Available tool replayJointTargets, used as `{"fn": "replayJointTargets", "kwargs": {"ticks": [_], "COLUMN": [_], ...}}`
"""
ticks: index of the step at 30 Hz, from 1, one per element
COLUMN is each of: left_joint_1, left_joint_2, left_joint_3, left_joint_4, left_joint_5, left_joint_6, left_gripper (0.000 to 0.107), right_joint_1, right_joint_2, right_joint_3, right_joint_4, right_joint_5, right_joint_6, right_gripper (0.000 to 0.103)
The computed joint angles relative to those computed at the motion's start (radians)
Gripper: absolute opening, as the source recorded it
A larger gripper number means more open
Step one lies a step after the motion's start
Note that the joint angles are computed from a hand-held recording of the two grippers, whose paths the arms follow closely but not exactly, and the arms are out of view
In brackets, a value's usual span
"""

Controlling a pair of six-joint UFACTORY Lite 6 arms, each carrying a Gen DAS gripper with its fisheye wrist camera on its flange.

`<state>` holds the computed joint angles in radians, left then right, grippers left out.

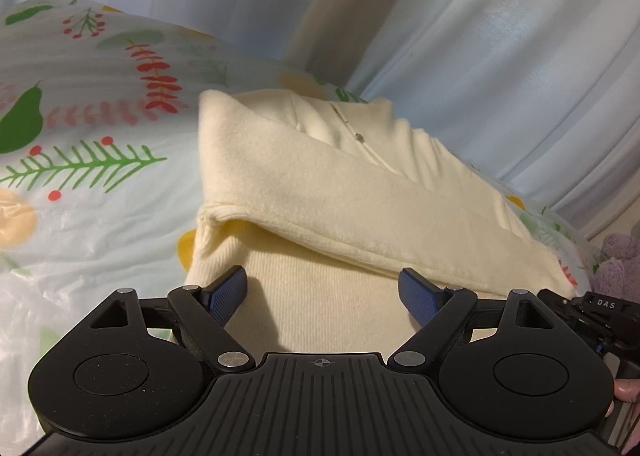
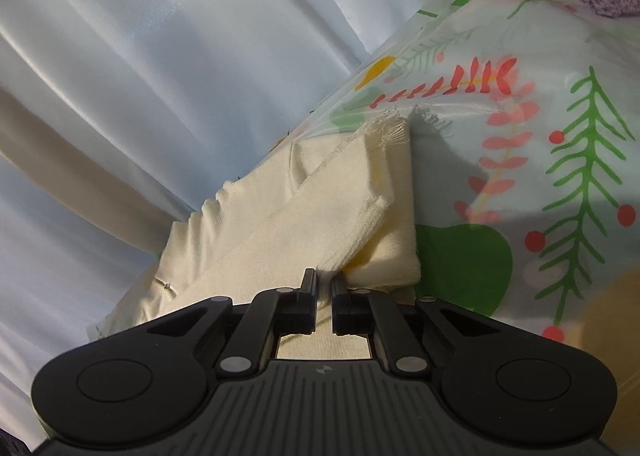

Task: Fold small clothes
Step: 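Lower both grippers to the sweater hem and close on it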

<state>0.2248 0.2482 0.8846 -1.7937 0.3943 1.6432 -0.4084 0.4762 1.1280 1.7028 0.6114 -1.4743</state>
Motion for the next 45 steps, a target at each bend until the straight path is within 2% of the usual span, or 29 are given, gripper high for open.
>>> {"fn": "replayJointTargets", "kwargs": {"ticks": [2,5,8,10,14,16,19,23,24,27,30,32,33,35,36,40,43,45], "left_joint_1": [-0.001,0.029,0.082,0.141,0.253,0.356,0.518,0.625,0.672,0.724,0.797,0.826,0.835,0.852,0.856,0.822,0.793,0.759], "left_joint_2": [-0.043,-0.145,-0.272,-0.389,-0.619,-0.738,-0.839,-0.955,-0.966,-0.985,-0.961,-0.927,-0.91,-0.875,-0.852,-0.844,-0.814,-0.802], "left_joint_3": [-0.033,-0.117,-0.221,-0.314,-0.46,-0.521,-0.57,-0.6,-0.604,-0.614,-0.605,-0.589,-0.581,-0.565,-0.557,-0.561,-0.542,-0.528], "left_joint_4": [0.019,0.136,0.318,0.477,0.772,0.897,0.995,1.086,1.087,1.112,1.127,1.132,1.132,1.127,1.127,1.139,1.147,1.155], "left_joint_5": [-0.015,-0.006,0.016,0.048,0.101,0.198,0.382,0.539,0.598,0.663,0.713,0.73,0.736,0.752,0.757,0.723,0.727,0.716], "left_joint_6": [0.007,-0.038,-0.156,-0.269,-0.479,-0.558,-0.545,-0.513,-0.468,-0.44,-0.39,-0.374,-0.372,-0.354,-0.347,-0.364,-0.375,-0.395], "left_gripper": [0.088,0.088,0.089,0.089,0.089,0.089,0.086,0.076,0.074,0.062,0.051,0.038,0.036,0.021,0.015,0.019,0.033,0.032], "right_joint_1": [0.014,-0.041,-0.127,-0.201,-0.469,-0.632,-0.791,-0.935,-0.956,-0.992,-1.012,-1.028,-1.029,-1.029,-1.03,-1.008,-0.978,-0.961], "right_joint_2": [-0.056,-0.147,-0.282,-0.405,-0.605,-0.66,-0.702,-0.665,-0.671,-0.658,-0.654,-0.651,-0.65,-0.649,-0.65,-0.64,-0.631,-0.628], "right_joint_3": [-0.027,-0.109,-0.255,-0.38,-0.553,-0.578,-0.584,-0.552,-0.554,-0.555,-0.566,-0.571,-0.571,-0.571,-0.572,-0.569,-0.566,-0.562], "right_joint_4": [-0.068,-0.214,-0.407,-0.534,-0.765,-0.856,-0.933,-0.998,-1.012,-1.045,-1.064,-1.063,-1.062,-1.059,-1.058,-1.06,-1.066,-1.069], "right_joint_5": [-0.019,0.142,0.284,0.326,0.442,0.514,0.551,0.598,0.6,0.607,0.611,0.622,0.623,0.635,0.64,0.643,0.628,0.613], "right_joint_6": [0.027,0.017,-0.024,-0.056,-0.062,-0.057,-0.08,-0.141,-0.156,-0.193,-0.214,-0.226,-0.222,-0.227,-0.233,-0.208,-0.173,-0.161], "right_gripper": [0.012,0.027,0.029,0.029,0.029,0.03,0.035,0.035,0.035,0.035,0.035,0.033,0.031,0.016,0.015,0.015,0.017,0.016]}}
